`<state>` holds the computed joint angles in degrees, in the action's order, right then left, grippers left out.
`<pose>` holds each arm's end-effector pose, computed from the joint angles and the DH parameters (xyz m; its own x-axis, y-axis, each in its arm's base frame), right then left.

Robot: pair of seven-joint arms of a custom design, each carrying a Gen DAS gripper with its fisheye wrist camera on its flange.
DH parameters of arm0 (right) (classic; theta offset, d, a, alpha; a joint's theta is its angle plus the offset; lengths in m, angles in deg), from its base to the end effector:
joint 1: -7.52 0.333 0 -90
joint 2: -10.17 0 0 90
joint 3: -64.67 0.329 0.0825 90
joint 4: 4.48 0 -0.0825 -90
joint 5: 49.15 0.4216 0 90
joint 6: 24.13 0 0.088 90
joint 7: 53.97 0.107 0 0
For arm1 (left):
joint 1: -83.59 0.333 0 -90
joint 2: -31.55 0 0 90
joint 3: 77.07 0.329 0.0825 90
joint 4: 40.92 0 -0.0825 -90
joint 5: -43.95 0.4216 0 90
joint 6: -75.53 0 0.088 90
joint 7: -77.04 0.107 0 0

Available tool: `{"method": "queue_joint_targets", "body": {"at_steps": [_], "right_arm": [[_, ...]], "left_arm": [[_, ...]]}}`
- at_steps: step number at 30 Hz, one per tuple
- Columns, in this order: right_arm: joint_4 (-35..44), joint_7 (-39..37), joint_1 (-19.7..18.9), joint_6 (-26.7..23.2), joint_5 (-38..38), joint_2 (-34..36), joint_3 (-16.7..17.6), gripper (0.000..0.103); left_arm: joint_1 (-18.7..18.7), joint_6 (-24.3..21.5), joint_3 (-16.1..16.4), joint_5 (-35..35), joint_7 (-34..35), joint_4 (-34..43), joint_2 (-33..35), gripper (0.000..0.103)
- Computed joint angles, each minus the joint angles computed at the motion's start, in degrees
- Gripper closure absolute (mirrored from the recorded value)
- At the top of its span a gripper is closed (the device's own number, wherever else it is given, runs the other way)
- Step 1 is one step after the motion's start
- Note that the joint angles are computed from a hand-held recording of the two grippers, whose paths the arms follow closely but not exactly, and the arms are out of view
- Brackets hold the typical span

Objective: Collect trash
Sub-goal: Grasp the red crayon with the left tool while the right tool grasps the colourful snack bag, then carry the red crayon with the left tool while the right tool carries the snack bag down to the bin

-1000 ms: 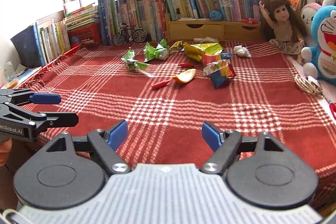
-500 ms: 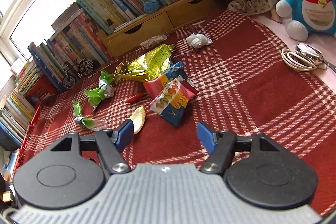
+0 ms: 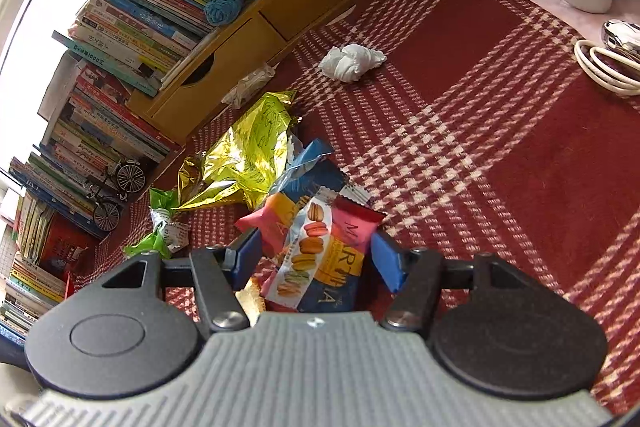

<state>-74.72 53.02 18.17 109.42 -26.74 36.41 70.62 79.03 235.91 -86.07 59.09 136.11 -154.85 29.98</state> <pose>0.7533 0.2100 0.5966 -0.0454 -0.8270 -0.5603 -0.8640 0.3141 -0.3936 0.6119 -0.1612 0.5721 0.0213 -0.9877 0.1552 -0.6634 -0.1301 -0.7369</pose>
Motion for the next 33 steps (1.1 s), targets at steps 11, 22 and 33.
{"method": "queue_joint_targets", "body": {"at_steps": [11,22,33], "right_arm": [[-9.56,-9.24,-1.74,3.05,5.58,-7.26,1.17,0.058],[-18.23,-19.89,-0.12,1.95,10.78,-16.27,0.48,0.058],[-26.67,-25.61,3.25,1.15,11.61,-24.35,-0.98,0.057]], "left_arm": [[0.25,1.47,-0.78,0.40,0.87,-4.27,-4.78,0.094],[1.71,-0.28,-2.70,1.61,-0.97,-9.24,-12.28,0.094],[0.97,-5.16,-3.28,-2.24,-1.96,-15.23,-21.19,0.094]]}}
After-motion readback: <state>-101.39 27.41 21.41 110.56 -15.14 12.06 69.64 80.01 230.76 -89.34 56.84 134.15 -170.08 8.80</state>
